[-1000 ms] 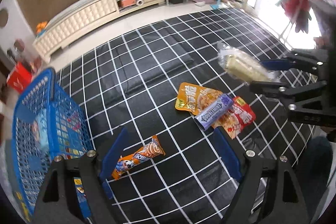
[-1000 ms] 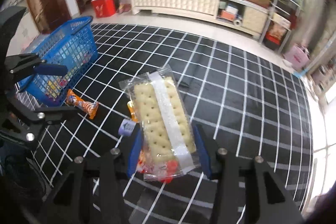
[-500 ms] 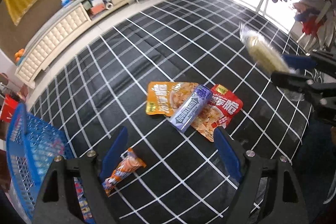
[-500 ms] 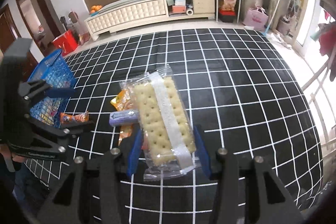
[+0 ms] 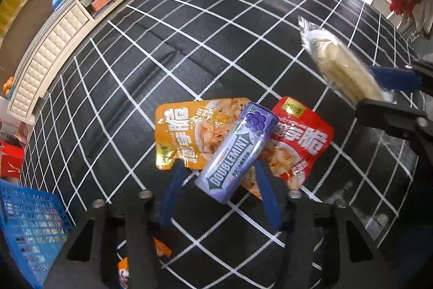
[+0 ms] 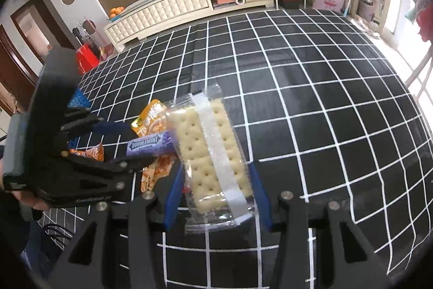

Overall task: Organize snacks
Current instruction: 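Grasp the purple Doublemint pack with the left tool while the right tool holds the crackers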

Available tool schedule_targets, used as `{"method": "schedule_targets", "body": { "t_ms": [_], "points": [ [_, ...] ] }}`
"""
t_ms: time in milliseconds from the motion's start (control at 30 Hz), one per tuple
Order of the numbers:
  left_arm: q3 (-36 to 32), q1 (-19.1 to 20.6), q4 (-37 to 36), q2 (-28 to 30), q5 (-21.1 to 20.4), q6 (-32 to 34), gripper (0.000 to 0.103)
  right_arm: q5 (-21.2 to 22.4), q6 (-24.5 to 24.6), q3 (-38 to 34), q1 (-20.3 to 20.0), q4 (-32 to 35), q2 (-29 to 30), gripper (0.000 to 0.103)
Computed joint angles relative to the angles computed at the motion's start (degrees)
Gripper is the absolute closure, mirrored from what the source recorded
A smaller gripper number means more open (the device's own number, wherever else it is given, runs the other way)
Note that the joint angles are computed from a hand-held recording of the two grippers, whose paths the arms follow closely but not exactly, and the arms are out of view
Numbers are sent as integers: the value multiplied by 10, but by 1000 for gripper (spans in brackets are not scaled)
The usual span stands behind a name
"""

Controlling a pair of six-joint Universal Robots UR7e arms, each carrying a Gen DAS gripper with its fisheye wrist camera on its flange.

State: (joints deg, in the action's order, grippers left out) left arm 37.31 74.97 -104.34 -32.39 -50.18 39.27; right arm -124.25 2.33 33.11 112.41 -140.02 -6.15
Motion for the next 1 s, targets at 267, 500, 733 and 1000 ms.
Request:
{"method": "schedule_targets", "body": {
  "t_ms": [267, 500, 733, 1000],
  "points": [
    [-94, 7, 92, 44, -30, -44, 70, 15, 19, 14, -8, 5, -9, 50],
    [13, -1, 4, -15, -37, -33, 73, 17, 30, 24, -4, 5, -18, 50],
    [109, -16, -74, -92, -65, -35, 74, 14, 24, 13, 15, 5, -21, 50],
    [161, -25, -119, -166, -91, -36, 74, -2, -7, -44, 48, 22, 0, 50]
  ]
}}
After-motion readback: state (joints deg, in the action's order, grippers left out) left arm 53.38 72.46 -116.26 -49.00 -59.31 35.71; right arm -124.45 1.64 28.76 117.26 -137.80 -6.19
